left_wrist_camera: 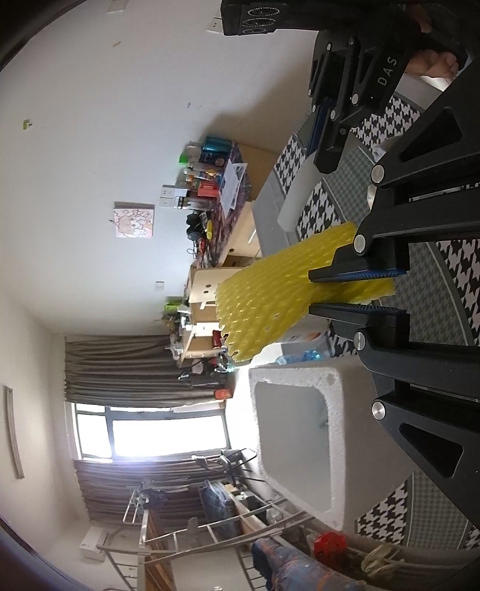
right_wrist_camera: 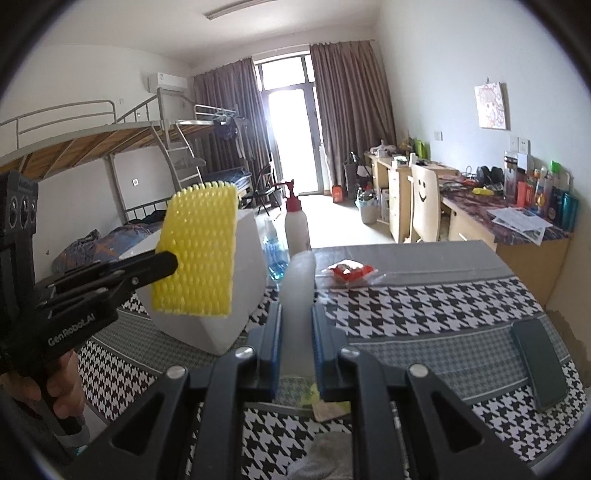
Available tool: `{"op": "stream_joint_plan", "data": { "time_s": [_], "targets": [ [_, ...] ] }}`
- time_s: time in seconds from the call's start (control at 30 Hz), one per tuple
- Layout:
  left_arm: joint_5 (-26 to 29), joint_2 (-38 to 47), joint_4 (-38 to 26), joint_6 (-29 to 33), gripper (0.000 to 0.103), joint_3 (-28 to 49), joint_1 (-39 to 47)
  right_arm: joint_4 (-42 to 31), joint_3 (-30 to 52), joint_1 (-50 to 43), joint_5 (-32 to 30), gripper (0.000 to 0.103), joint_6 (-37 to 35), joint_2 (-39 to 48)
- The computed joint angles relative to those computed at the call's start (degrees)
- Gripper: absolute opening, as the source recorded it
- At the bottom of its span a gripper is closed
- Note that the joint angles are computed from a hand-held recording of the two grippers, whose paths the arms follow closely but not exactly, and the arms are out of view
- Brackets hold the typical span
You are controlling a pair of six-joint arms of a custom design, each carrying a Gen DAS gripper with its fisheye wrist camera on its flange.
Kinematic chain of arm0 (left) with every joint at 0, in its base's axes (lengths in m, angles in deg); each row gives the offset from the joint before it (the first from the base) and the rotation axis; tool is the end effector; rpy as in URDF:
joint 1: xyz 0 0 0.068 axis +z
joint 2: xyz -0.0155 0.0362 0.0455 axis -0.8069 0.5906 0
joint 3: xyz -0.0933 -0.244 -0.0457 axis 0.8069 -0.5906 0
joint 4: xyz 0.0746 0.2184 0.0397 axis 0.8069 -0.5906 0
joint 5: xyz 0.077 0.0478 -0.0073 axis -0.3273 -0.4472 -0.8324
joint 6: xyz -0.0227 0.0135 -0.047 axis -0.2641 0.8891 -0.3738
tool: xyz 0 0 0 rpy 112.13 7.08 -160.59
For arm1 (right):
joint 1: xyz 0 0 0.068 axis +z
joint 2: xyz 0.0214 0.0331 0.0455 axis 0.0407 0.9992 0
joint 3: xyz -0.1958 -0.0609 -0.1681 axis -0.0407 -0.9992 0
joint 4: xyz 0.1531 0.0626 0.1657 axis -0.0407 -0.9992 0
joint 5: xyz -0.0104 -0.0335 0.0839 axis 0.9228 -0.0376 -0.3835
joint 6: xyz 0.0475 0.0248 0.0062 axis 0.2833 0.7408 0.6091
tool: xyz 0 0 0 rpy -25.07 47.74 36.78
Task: Organize soft objects
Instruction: 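Carry the foam net in the left tool while the right tool carries the white stick to the foam box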
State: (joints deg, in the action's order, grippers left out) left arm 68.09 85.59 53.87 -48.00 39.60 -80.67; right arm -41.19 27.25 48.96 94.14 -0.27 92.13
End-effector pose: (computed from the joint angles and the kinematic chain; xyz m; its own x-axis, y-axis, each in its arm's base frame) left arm 0.2026 -0.1166 0.1837 -0.2835 0.2932 -0.9131 0.7529 0.6578 -0.0225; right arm 0.1218 0.0919 0.1851 -0.4115 0.2182 -0.8849 0.1754 0.9717 0.1580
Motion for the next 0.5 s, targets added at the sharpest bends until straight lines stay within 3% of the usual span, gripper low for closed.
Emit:
{"op": "stream_joint_plan", "data": {
  "time_s": [0.5],
  "targets": [
    [-1.56, -1.56, -1.87, -0.03, 0.012, 3.49, 0.35, 1.17, 5.22, -2.59, 0.52, 0.018, -5.52, 1.62]
  ]
}}
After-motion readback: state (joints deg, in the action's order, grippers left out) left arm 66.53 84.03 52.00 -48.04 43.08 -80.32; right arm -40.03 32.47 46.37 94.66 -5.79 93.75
